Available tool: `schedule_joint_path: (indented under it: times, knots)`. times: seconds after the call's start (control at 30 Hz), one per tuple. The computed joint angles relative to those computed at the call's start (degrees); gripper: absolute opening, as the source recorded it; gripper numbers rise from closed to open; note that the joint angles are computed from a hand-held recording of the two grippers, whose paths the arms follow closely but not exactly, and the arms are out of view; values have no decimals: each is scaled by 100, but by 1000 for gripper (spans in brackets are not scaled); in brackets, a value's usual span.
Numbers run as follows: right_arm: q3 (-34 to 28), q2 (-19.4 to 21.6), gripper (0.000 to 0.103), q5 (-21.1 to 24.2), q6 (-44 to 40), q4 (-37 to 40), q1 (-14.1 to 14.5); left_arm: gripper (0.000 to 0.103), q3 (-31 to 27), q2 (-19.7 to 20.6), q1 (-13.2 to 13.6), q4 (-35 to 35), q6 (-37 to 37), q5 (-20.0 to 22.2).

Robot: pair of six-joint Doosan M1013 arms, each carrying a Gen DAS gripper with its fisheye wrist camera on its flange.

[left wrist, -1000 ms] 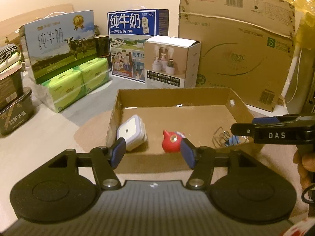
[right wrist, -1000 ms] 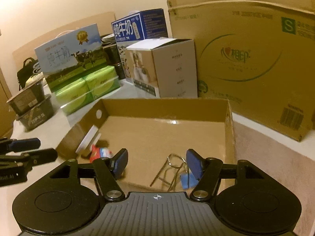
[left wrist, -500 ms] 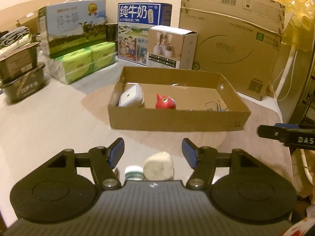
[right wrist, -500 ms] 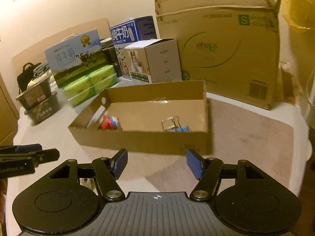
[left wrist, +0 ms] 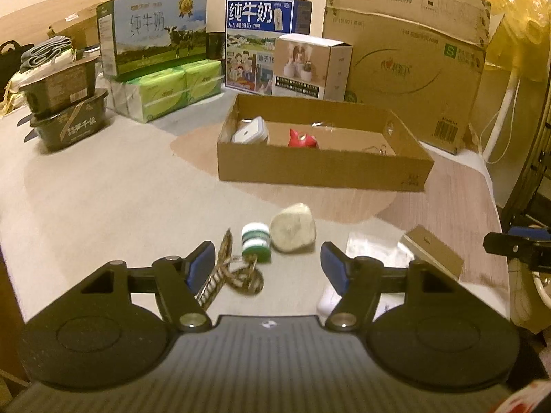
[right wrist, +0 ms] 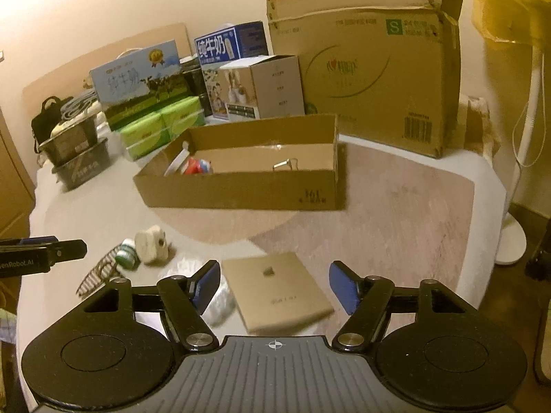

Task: Organize rigid objects
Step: 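Move the right tool toward the white rectangular device on the table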

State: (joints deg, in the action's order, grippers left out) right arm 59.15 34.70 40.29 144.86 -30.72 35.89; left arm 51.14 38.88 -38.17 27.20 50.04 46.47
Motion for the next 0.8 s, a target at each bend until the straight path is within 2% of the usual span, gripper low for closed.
schedule_joint_path:
  times: [0.17, 0.43, 0.63, 0.8]
  knots:
    - [220, -117, 71, -32, 33, 24, 58, 65, 310, -157, -33, 62, -126, -7]
    - [343, -143, 71, -120, -248, 284, 111, 65, 469, -230, -23, 237, -266, 96]
    - [254, -49, 71, -297, -839, 641, 126, 65, 482, -227, 19, 310, -272, 171]
    - [99, 77, 71, -335, -1597, 1297, 94, 65, 499, -220, 45, 284, -126, 200]
